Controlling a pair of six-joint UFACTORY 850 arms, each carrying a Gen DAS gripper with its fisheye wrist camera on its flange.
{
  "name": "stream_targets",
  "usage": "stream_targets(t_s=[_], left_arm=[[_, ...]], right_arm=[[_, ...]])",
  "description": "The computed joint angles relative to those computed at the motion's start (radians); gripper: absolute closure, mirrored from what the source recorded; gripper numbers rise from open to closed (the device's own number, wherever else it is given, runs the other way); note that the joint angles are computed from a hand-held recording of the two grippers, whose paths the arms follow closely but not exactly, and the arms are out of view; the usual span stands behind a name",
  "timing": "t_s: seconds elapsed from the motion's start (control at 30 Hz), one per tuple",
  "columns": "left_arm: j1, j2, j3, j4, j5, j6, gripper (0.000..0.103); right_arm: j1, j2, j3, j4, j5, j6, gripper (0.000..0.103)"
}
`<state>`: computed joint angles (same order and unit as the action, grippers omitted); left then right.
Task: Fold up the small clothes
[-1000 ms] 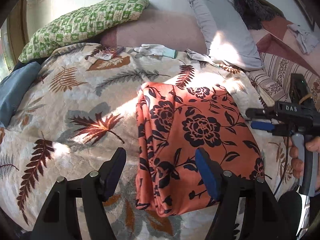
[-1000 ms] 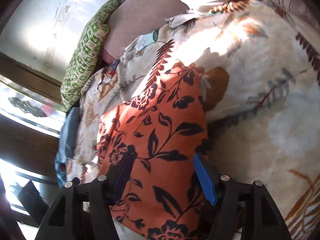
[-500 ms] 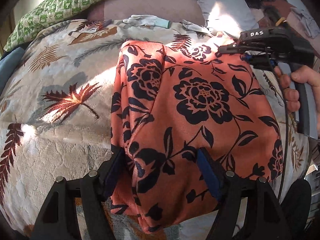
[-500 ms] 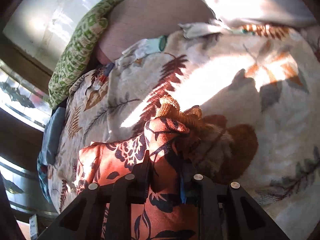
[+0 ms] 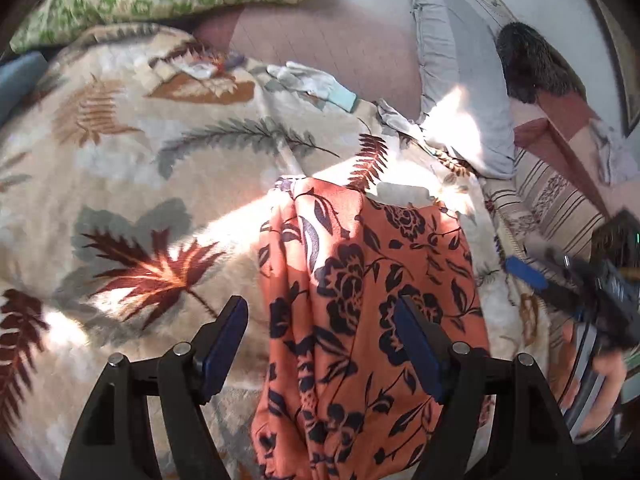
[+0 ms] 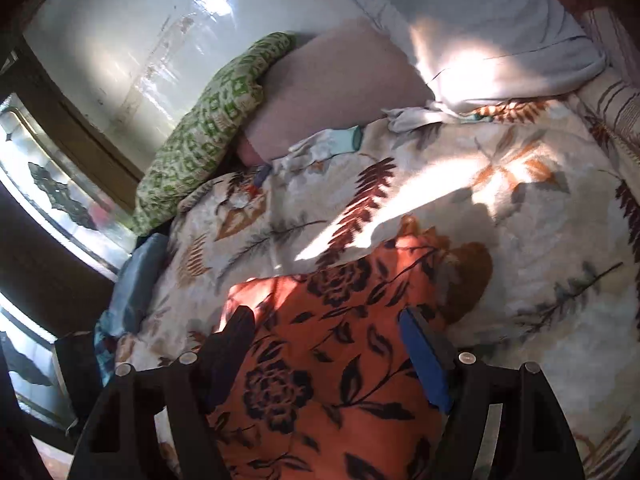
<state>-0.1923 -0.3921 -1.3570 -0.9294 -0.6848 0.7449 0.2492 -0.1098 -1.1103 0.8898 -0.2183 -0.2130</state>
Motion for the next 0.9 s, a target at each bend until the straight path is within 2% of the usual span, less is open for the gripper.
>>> stream_targets(t_s=[0.07, 0.17, 0.23, 0.33, 0.37, 0.4, 0.43, 0.5, 0.53, 0.57, 0.6, 0.63, 0.67, 0.7, 0.73, 0.83, 0.87, 0.9], left_arm=[[-0.006, -0.069, -0.08, 0.045, -0.054, -0.064, 0.027], [-0.014, -0.139, -0.162, 0.047, -0.106, -0.076, 0.027], [-0.011, -0.177, -0.203, -0.001, -0.139, -0.078, 0.026], [0.002, -0.237, -0.253, -0.053, -0.179, -0.141, 0.027], [0.002, -0.248, -0.264, -0.033, -0.177, -0.166, 0.049], [-0.006, -0.256, -0.274, 0.021, -0.157, -0.2, 0.09], [-0.013, -0.241, -0.261, 0.039, -0.124, -0.193, 0.09], [-0.06, -0.146, -0.174, 0.1, 0.055, -0.09, 0.091], [-0.097, -0.089, -0.127, 0.193, 0.148, -0.076, 0.091], [-0.122, -0.069, -0.108, 0.297, 0.2, -0.102, 0.091], [-0.131, -0.091, -0.11, 0.366, 0.21, -0.165, 0.091], [-0.126, -0.15, -0.139, 0.394, 0.177, -0.239, 0.09], [-0.101, -0.188, -0.183, 0.379, 0.104, -0.272, 0.089], [-0.079, -0.196, -0.206, 0.323, 0.056, -0.264, 0.089], [-0.068, -0.188, -0.199, 0.259, 0.047, -0.214, 0.089], [-0.05, -0.133, -0.16, 0.216, 0.046, -0.13, 0.078], [-0.033, -0.108, -0.139, 0.161, 0.027, -0.089, 0.061], [-0.012, -0.081, -0.111, 0.102, -0.001, -0.055, 0.039]], right_arm=[[0.026, 0.016, 0.033, 0.209, -0.041, -0.182, 0.025], [0.063, 0.009, 0.083, 0.508, -0.086, -0.484, 0.025], [0.073, -0.014, 0.099, 0.57, -0.108, -0.556, 0.025], [0.068, -0.047, 0.109, 0.58, -0.141, -0.576, 0.025], [0.068, -0.049, 0.114, 0.609, -0.136, -0.613, 0.025], [0.064, -0.048, 0.121, 0.647, -0.143, -0.652, 0.025], [0.058, -0.048, 0.122, 0.653, -0.15, -0.658, 0.025], [0.052, -0.049, 0.124, 0.646, -0.161, -0.658, 0.025], [0.051, -0.049, 0.125, 0.651, -0.162, -0.666, 0.025], [0.052, -0.051, 0.124, 0.636, -0.158, -0.655, 0.025], [0.053, -0.049, 0.125, 0.626, -0.154, -0.648, 0.025], [0.053, -0.048, 0.127, 0.635, -0.153, -0.659, 0.025], [0.054, -0.051, 0.124, 0.627, -0.153, -0.653, 0.025], [0.055, -0.052, 0.119, 0.598, -0.153, -0.627, 0.025], [0.057, -0.052, 0.112, 0.554, -0.148, -0.584, 0.025], [0.056, -0.054, 0.111, 0.544, -0.152, -0.569, 0.025], [0.054, -0.052, 0.114, 0.557, -0.155, -0.578, 0.025], [0.052, -0.049, 0.118, 0.576, -0.158, -0.59, 0.025]])
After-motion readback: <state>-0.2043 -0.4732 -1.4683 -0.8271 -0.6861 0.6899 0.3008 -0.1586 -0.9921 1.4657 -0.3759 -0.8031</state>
